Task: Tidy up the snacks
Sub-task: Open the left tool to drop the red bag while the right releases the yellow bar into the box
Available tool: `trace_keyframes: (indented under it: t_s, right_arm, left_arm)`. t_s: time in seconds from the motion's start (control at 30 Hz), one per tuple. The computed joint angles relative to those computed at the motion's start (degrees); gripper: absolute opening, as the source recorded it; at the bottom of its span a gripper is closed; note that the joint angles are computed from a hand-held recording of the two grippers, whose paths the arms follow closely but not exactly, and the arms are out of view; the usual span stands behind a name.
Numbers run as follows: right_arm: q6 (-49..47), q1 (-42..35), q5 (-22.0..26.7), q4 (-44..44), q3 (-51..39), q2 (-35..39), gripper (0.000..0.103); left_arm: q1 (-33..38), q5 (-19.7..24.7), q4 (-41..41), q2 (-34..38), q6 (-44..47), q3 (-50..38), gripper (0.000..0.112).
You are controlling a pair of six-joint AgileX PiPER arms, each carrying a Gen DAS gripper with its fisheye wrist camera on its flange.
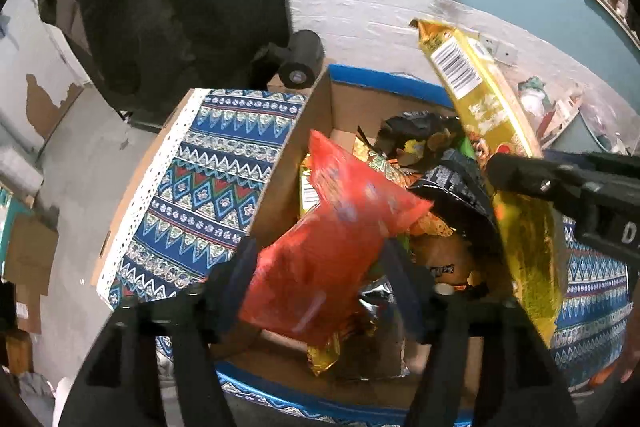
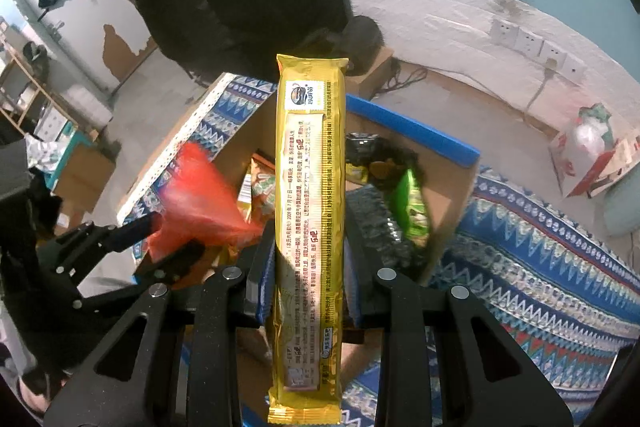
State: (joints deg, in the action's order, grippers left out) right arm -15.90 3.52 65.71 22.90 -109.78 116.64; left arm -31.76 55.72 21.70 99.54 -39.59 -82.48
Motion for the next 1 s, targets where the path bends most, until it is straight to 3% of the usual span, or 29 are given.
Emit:
trace_keyframes:
  t_s: [0.13,0.47,0.67,0.73,1.0]
  right_arm:
    - [0.3,1.0,0.0,-0.3,-0.2,0.4,0.027]
    - [-0.5,1.1,0.4,1.7,-0.1,0.8,0.032]
    - [-2.0,-0.3,-0.7,0.8,2.9,-2.9,0.049]
    - [-2.8,-0.7,-2.1,-0.2,4.9,-5.0,0.059]
    - [-6.1,-3.3,-5.7,-1.9,11.2,-12.6,0.074]
  left_arm:
    - [-0.6,1.7,2.9,-0.9,-1.5,-0.1,0.076]
    - [-1.9,4.6,4.7,-2.7,-1.7,-1.0,0.080]
    - [-3.2,5.8,5.1,-3.6,-2.1,-1.8,0.080]
    - [-4.0,6.3,5.1,-4.0,-2.5,-2.2,0.081]
    - [-8.8,8.5,6.9,-5.2,-2.8,-5.0,0.087]
